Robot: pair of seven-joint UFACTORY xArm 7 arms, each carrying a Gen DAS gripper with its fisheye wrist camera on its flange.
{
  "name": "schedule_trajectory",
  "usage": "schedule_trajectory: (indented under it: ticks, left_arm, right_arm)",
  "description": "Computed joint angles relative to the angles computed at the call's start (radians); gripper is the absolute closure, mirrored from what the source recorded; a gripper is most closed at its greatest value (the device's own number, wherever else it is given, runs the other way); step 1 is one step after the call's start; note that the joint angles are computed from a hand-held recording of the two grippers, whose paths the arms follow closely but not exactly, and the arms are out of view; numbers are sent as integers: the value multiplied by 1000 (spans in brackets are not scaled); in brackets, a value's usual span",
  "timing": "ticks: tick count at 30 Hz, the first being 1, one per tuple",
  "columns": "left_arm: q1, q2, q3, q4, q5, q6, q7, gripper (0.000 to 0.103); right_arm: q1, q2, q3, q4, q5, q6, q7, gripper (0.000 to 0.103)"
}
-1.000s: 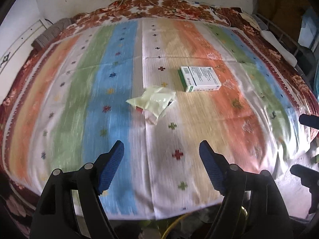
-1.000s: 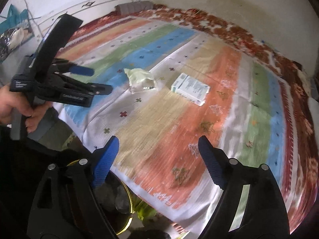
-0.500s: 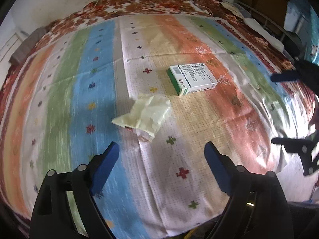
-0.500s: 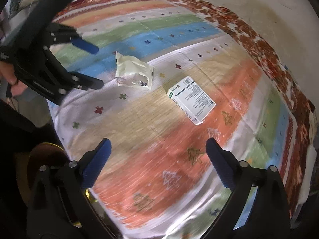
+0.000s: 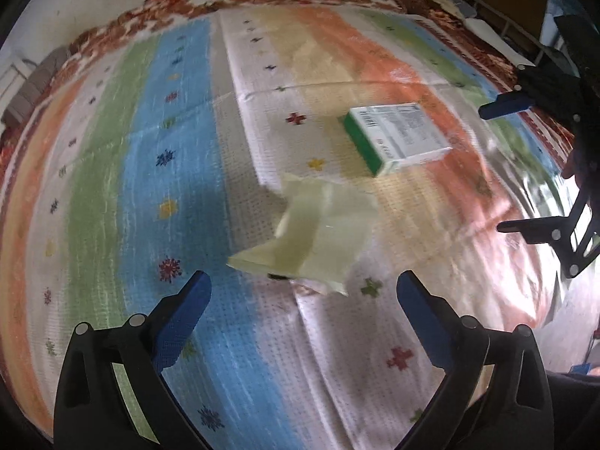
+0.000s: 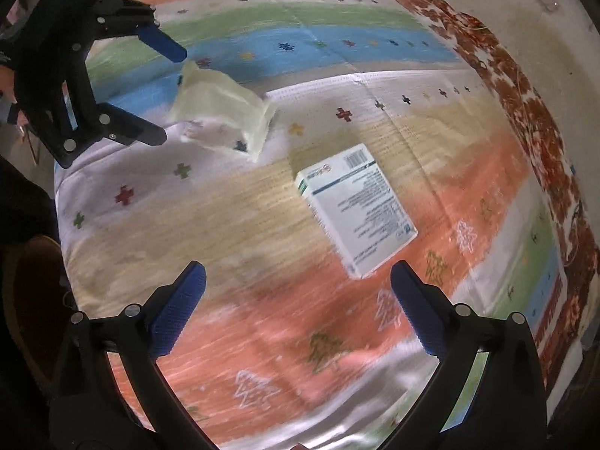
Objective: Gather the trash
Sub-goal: 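Move both tools forward over the yellowish wrapper and medicine box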
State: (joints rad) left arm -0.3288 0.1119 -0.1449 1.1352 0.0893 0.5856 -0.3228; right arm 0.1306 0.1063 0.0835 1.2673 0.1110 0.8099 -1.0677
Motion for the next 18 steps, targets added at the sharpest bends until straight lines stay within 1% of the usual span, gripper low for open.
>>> schedule_trajectory:
  ticks: [4,5,7,9,10,12,14,15,17,18]
  left_arm:
    - [19,24,-1,10,-68,-25,57,6]
    - [22,32,-3,17,-80,-24,82,6]
    - [23,44,-6,24,-90,-32,115,6]
    - [23,57,-7,35,-97,-38,141,6]
    - [23,68,-7,45,-101,-38,153,6]
    - [29,90,-10,72,-120,-19,192,6]
    - [32,106,-7,93,-125,-11,222,6]
    - [37,117,-8,109,-137,2,239,6]
    - [45,145,-12,147,-160,51,280,6]
    - [43,153,-11,157,-158,61,290,6]
  right_arm:
    - [-1,67,6,90,13,31,-20,9]
    - [1,86,7,113,3,38,-14,9]
    - [14,138,3,172,-52,70,17,9]
    - [21,167,5,197,-85,58,17,9]
    - [22,184,6,219,-91,68,20,9]
    - [26,229,9,272,-104,97,21,9]
    - [34,256,10,295,-128,89,14,9]
    - [40,269,9,308,-139,87,18,9]
    - [52,318,5,367,-169,123,15,9]
    - [59,335,0,382,-189,126,17,9]
